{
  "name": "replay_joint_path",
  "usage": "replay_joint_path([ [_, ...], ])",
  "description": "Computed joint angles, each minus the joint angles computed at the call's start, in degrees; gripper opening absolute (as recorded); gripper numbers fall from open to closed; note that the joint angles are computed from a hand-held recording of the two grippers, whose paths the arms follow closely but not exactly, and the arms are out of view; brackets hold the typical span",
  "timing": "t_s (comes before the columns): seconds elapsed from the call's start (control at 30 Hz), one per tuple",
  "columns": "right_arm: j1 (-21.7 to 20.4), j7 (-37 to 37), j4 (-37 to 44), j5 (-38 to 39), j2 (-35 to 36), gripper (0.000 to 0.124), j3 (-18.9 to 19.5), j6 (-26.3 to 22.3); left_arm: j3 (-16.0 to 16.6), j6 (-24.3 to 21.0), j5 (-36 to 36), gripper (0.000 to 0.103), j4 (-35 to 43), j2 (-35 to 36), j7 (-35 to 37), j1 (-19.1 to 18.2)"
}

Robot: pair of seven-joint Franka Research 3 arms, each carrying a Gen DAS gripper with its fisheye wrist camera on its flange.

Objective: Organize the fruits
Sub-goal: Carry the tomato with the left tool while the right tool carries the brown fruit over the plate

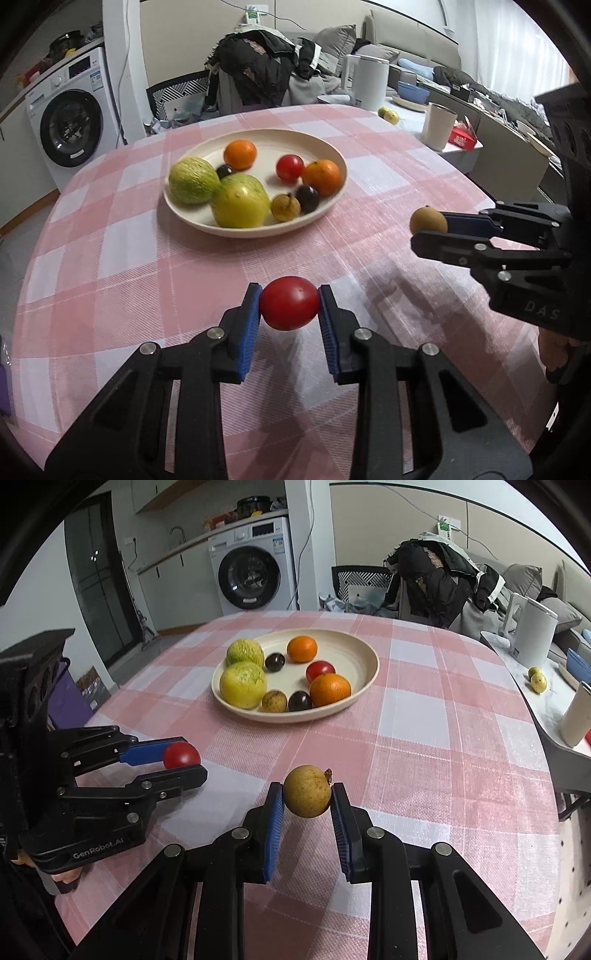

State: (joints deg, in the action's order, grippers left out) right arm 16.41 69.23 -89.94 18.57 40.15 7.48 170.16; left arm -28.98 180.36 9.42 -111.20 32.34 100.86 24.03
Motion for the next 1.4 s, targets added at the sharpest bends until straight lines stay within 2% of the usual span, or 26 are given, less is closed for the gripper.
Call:
replay_joint_path([
  [0.23,-2.1,-1.2,0.3,2.6,0.6,0.027,3.0,4.7,-0.6,0.2,-0.4,0.028,2.6,1.4,-0.5,1.1],
  [0.33,-3.2,-1.3,1.0,3.9,1.1,0.027,4.5,5.8,-1.9,0.7,-0.3,0.028,3.3,1.9,-0.2,2.4],
  [0.47,-2.6,-0.1,2.7,4.0,1.7,0.027,3.5,5.6,-2.5,1.6,0.2,0.028,4.3,2.2,-0.8,3.0],
  [0.57,-2.6,0.1,4.3,3.8,2.4,0.027,3.5,4.8,-4.1,1.6,0.6,0.028,5.3,2.9,-0.9,4.3],
  [0.77,-2.3,0.5,8.6,3.6,4.4,0.027,3.1,3.1,-4.1,1.2,1.6,0.028,7.9,4.1,-1.6,3.7],
  [1.07,-0.1,3.3,17.3,1.6,8.9,0.027,0.1,-0.9,-1.0,0.2,1.3,0.028,13.4,6.4,-2.2,-0.5],
  [1.17,-0.3,4.0,20.4,1.4,10.7,0.027,0.2,-2.3,1.0,-0.6,1.1,0.028,15.8,7.4,-2.4,-2.6],
  [1.4,0.4,6.8,29.2,0.1,15.7,0.027,-1.1,-5.8,3.1,-2.9,-0.5,0.028,21.2,10.1,-1.1,-5.3],
])
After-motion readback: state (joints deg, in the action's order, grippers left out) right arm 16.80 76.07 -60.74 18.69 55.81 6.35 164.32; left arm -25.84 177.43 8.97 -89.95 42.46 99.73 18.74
